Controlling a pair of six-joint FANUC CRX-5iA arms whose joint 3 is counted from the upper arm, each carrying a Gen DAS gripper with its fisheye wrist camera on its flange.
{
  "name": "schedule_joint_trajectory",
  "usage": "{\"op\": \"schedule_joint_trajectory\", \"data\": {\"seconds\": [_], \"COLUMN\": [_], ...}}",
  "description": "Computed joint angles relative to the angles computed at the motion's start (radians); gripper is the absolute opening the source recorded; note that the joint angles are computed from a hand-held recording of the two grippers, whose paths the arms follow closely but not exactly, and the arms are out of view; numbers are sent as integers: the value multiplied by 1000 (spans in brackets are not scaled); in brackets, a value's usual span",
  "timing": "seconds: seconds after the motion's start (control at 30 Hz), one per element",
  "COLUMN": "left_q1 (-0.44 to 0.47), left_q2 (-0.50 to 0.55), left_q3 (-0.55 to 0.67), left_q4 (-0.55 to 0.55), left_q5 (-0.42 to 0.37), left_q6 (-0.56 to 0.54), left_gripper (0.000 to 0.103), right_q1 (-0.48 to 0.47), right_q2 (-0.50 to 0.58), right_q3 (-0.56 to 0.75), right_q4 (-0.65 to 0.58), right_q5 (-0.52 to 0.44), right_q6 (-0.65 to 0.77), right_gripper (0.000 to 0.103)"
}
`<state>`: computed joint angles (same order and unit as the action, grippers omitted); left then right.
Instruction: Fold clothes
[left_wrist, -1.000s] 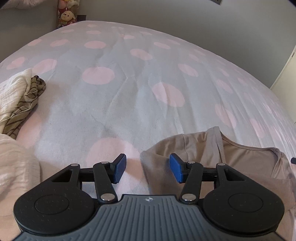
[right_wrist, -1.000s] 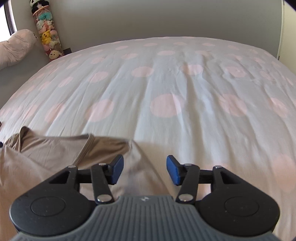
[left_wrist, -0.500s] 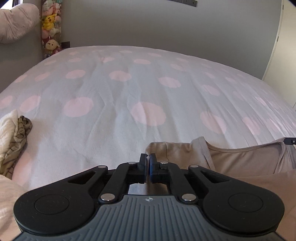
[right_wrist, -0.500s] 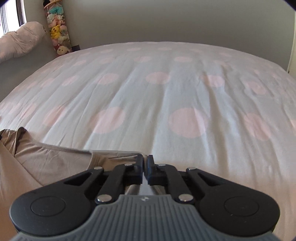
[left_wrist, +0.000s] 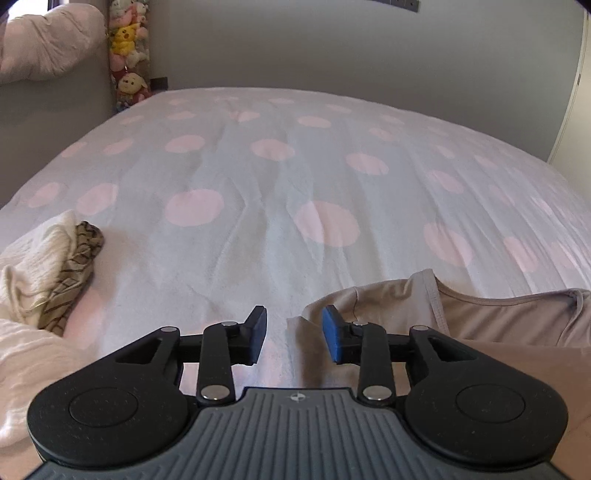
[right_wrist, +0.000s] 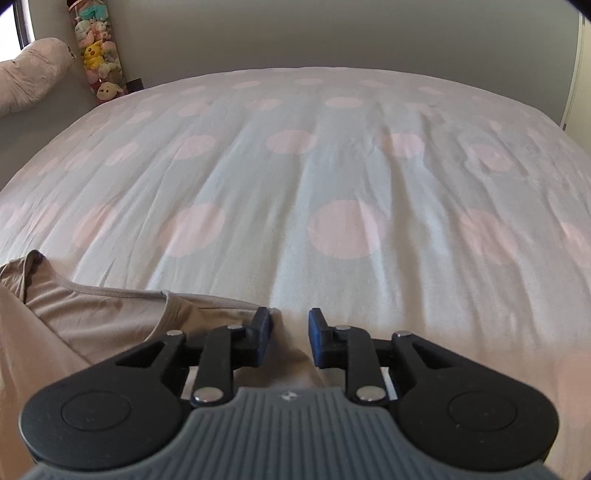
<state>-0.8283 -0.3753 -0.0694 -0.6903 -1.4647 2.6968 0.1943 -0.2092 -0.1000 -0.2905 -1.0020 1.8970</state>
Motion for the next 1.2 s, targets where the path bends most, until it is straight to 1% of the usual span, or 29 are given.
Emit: {"op": "schedule_joint_trajectory", "data": {"seconds": [0.03, 0.17, 0.27, 0.3, 0.37, 0.47, 0.57, 0.63, 0.7, 0.77, 0.83, 1.0, 1.1, 1.2], "left_q1": [-44, -226, -346, -369, -415, -487, -548, -557, -560, -570, -573, -571, -567, -565], "left_q2": [2, 52, 96, 102, 116, 130, 157, 163, 157, 156, 152, 130, 112, 97], "left_q3": [17, 106, 163, 172, 192, 204, 214, 209, 196, 190, 183, 157, 139, 128], "left_q4": [-27, -88, -117, -112, -101, -102, -121, -115, -103, -106, -107, -105, -96, -92], "left_q5": [-38, -222, -327, -344, -375, -403, -439, -442, -423, -413, -402, -384, -374, -380], "left_q6": [28, 110, 174, 208, 276, 385, 417, 422, 422, 416, 411, 416, 431, 458], "left_gripper": [33, 33, 33, 33, 38, 38, 38, 38, 38, 38, 38, 38, 38, 38], "right_q1": [-21, -132, -220, -257, -327, -448, -565, -659, -725, -758, -791, -722, -690, -632], "right_q2": [-14, -65, -111, -123, -143, -169, -191, -199, -207, -227, -245, -303, -317, -346], "right_q3": [8, 52, 64, 71, 84, 99, 108, 120, 125, 112, 99, 8, -32, -85], "right_q4": [-3, -13, 11, 12, 9, -9, -28, -60, -70, -55, -38, 117, 162, 225], "right_q5": [-22, -142, -213, -239, -293, -375, -444, -496, -540, -553, -563, -509, -476, -449], "right_q6": [15, 72, 100, 111, 130, 185, 259, 312, 344, 387, 431, 376, 353, 313], "right_gripper": [27, 28, 28, 28, 28, 28, 28, 28, 28, 29, 33, 33, 33, 33]}}
